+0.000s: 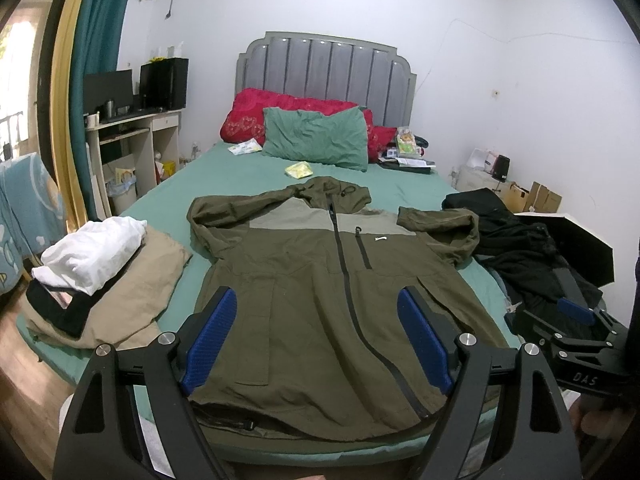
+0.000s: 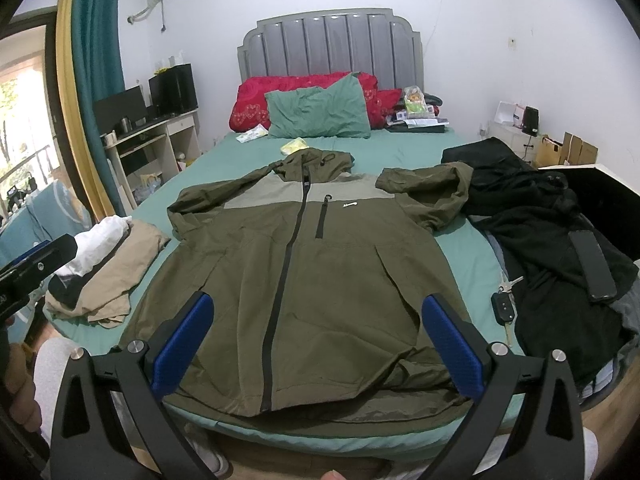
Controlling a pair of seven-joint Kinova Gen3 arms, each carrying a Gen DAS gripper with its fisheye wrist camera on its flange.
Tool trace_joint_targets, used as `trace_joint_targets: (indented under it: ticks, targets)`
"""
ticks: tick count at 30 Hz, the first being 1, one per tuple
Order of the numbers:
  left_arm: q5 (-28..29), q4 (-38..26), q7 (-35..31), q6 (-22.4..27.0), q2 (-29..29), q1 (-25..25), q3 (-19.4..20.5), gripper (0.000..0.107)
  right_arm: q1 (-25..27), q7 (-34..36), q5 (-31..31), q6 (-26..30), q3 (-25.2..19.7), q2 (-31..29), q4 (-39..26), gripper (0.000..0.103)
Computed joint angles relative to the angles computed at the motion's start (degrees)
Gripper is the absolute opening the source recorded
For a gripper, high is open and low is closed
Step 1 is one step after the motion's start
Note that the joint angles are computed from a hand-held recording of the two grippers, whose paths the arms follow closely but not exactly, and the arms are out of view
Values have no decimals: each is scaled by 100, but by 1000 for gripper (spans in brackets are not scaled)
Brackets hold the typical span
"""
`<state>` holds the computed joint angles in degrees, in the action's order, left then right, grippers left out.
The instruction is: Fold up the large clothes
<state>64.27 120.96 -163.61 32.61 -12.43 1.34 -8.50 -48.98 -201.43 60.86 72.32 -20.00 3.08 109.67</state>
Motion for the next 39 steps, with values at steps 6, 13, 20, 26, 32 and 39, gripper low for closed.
trace_joint_targets:
  ticks: [6, 13, 20, 26, 32, 39]
  targets:
    - [308, -117, -334, 448, 418, -160, -100, 85, 1024, 20, 26, -307, -767, 143, -12, 103]
    - [265, -604, -291, 457, 1112, -445, 461, 85, 2106, 213, 71, -846, -1290, 273, 78, 103]
    - [-335, -1656, 188, 279, 2247, -446, 1125, 85, 1509, 864, 62, -1806, 498, 355, 149, 103]
    - [-689, -2711, 483, -129, 3302, -441, 1620, 85, 2221, 1979, -33, -2761, 1236, 692, -30, 103]
    - [-1806, -4304, 1664, -464, 4613, -125, 1673, 85, 3814, 3377, 207, -3268, 808, 1537, -791, 102]
    - [-2372, -5837, 3295, -301, 5719, 730, 109, 85, 5132, 5008, 708, -2883, 86, 3115, -2595, 89]
